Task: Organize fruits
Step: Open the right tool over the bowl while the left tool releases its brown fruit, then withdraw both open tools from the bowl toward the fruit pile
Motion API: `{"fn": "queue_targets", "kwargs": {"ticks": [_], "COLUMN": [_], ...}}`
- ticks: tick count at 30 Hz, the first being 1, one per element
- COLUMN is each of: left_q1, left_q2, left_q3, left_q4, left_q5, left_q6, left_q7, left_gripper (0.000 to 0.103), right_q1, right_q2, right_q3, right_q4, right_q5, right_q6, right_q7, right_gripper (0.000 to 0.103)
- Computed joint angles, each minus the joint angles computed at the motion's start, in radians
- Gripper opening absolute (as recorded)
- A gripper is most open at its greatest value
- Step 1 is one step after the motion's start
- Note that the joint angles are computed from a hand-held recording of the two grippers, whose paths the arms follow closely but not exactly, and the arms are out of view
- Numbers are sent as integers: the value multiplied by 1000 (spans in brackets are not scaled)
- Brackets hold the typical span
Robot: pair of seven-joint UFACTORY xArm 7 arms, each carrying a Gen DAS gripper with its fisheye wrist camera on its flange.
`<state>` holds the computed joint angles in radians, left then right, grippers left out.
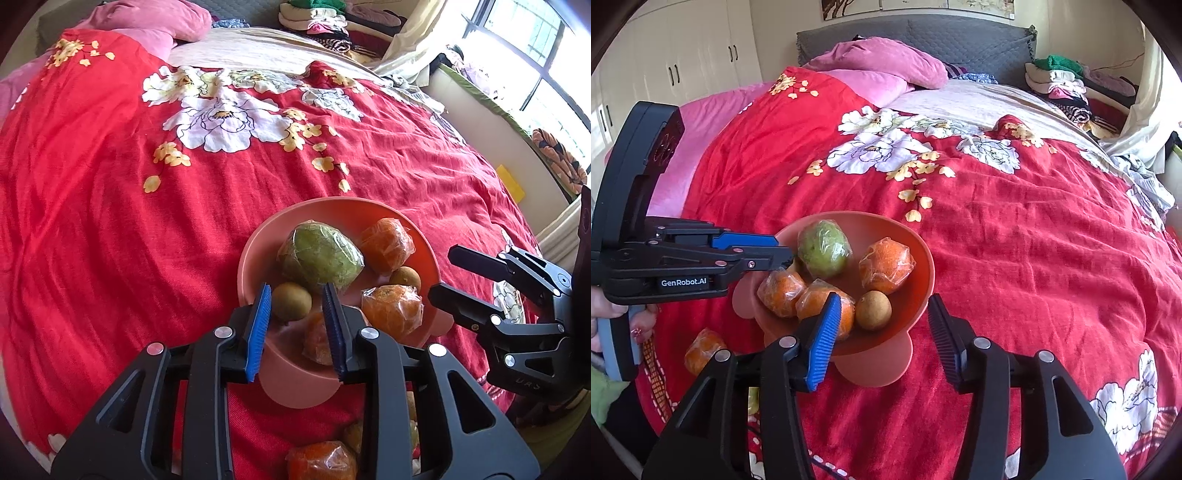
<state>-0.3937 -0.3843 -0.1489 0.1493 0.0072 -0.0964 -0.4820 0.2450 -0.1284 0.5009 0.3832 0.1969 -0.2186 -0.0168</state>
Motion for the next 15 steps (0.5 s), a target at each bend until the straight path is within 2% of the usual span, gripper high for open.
{"fn": "queue_targets", "kwargs": {"ticks": [4, 7, 15], "left_q1": [1, 5, 14], "left_q2": [-25, -45, -104], "left_q3": [-7, -17, -47], "left_q4": [-12, -19, -35], "left_q5": [-2, -3, 3], "left_q6": [3, 12, 40], "left_q7": [-11, -20, -50], "left_gripper": [21, 29, 34], "right_q1": [-23, -47, -103], "right_q2": [-13, -28, -70], "right_q3": [29, 56, 114], "right_q4": [-5, -12, -27], "right_q5": [11, 12, -19], "right_q6": [0, 1, 4], "right_q7": [0, 7, 54], "right_gripper": [51, 53, 57]}}
